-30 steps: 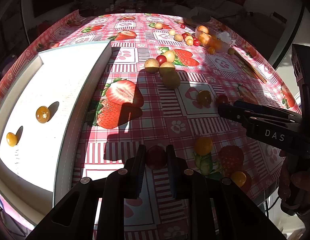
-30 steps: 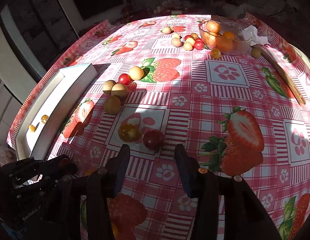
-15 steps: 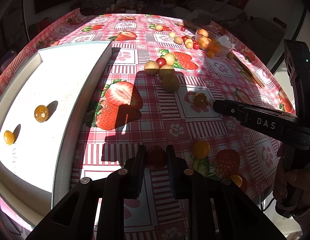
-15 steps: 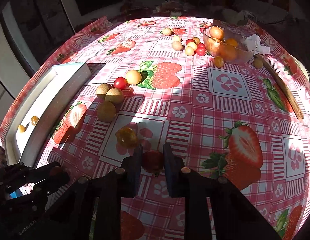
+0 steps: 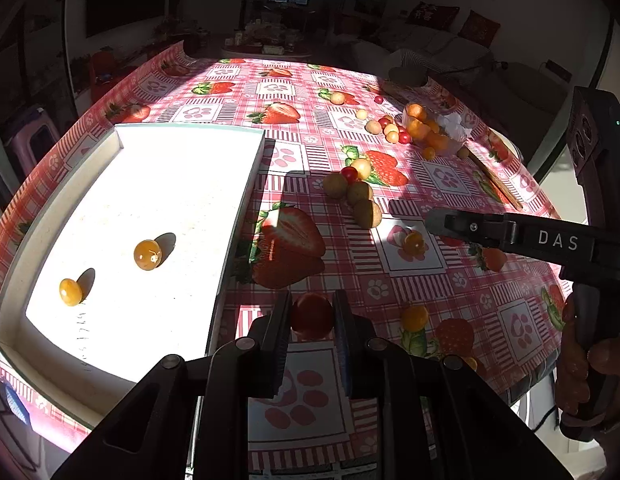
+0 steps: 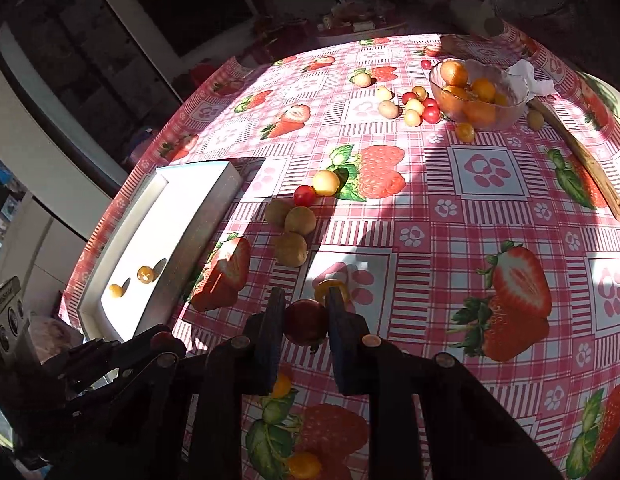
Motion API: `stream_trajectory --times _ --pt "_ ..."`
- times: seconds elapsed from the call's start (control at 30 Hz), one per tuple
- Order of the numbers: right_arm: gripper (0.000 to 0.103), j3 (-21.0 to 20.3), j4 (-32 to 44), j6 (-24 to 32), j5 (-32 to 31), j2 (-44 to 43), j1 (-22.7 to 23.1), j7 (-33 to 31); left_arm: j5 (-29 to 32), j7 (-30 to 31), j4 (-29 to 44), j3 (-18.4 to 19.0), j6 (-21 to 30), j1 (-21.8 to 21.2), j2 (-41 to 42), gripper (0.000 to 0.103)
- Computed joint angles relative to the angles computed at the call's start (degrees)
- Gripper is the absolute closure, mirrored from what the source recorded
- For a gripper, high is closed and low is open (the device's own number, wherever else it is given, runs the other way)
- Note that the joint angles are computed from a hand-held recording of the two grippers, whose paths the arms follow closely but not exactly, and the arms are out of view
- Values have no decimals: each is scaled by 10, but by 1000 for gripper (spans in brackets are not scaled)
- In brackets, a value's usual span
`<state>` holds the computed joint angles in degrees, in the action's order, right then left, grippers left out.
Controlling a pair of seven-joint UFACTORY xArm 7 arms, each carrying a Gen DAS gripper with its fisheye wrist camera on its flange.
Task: Organize fruits
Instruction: 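Carry the red tomato into the white tray and open the left gripper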
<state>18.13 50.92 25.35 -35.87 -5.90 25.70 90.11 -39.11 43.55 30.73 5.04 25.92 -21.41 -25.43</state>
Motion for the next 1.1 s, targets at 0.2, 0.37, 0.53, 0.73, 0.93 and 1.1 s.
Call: stream_trajectory --times 0.2,0.37,0.53,0.73,0.93,1.1 --pt "80 -12 96 -7 1 80 25 -40 28 5 5 23 -17 43 8 81" --pt "80 -32 205 -1 32 173 64 -109 39 13 18 45 -34 80 35 81" --pt "80 -38 324 23 90 271 92 -198 51 18 30 45 -54 111 70 81" --pt "80 -44 449 95 156 368 129 -294 45 30 40 37 -52 129 100 81" --pt "79 -71 522 156 209 421 163 -342 35 41 41 29 -48 141 107 81" --pt "78 -101 571 195 232 448 187 -365 35 40 39 25 -49 149 107 80"
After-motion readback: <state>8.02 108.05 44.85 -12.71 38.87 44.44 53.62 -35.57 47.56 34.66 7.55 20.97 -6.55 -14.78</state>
